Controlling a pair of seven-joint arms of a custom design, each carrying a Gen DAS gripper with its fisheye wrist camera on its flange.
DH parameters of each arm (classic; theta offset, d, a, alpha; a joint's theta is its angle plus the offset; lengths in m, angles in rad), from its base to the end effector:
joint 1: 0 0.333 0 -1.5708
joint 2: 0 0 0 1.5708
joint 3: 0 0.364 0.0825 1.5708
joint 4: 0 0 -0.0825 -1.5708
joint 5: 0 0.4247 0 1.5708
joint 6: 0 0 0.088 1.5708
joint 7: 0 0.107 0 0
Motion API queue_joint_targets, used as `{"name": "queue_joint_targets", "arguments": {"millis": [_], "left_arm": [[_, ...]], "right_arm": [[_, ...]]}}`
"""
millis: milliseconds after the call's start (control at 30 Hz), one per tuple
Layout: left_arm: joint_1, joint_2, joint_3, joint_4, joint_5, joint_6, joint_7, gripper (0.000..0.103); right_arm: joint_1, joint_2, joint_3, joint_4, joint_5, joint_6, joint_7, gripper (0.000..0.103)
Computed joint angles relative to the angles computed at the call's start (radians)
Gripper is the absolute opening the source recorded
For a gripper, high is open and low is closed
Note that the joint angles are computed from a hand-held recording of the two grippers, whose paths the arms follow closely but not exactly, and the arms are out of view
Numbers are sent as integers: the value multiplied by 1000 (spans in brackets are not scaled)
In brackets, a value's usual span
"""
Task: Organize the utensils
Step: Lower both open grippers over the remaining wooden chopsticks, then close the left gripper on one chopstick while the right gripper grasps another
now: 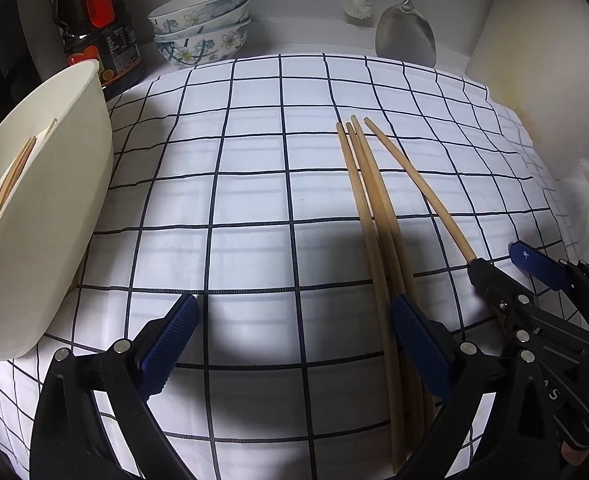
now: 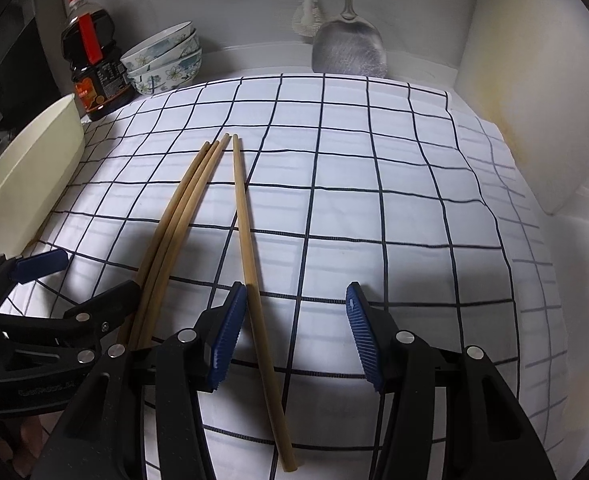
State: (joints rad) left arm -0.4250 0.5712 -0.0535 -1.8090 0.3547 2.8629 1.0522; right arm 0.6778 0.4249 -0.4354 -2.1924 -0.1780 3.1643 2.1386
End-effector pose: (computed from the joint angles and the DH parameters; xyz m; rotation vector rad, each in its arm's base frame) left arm 0.6541 -0.3552 0.2889 -1.7045 2.2211 -0.5971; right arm 0.6148 0.1817 0.2787 -1.8097 1.9202 -0.5481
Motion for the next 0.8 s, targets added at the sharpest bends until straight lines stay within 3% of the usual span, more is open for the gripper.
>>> {"name": "queue_joint_targets", "arguments": {"millis": [100,133,167,333,467,533,567,633,800], "left_arm": [[6,1,-6,2,0,7,15,87],[-13,1,13,7,14,-1,5,76],[-38,1,41,10,56,-2,-23,73],[-24,4,27,15,50,7,-9,54],[-19,4,21,19,48,10,-4,32],[-12,4,11,20,42,9,8,13],[-2,4,1,20,33,9,20,9],[14,4,-17,21,13,7,41,7],[75,4,-83,17,-73,1,117,7]], "right_arm": [[-16,8,15,15,-7,-4,-18,50],[-29,9,27,20,-8,-5,-27,50],[-37,11,34,24,-9,-6,-33,50],[-55,16,57,38,-10,-8,-54,46],[-90,17,97,49,-8,-9,-81,30],[-103,17,117,54,-9,-12,-97,22],[-109,16,124,55,-8,-11,-103,16],[-107,17,124,57,-5,-13,-104,8],[-187,2,207,53,24,-24,-129,6]]}}
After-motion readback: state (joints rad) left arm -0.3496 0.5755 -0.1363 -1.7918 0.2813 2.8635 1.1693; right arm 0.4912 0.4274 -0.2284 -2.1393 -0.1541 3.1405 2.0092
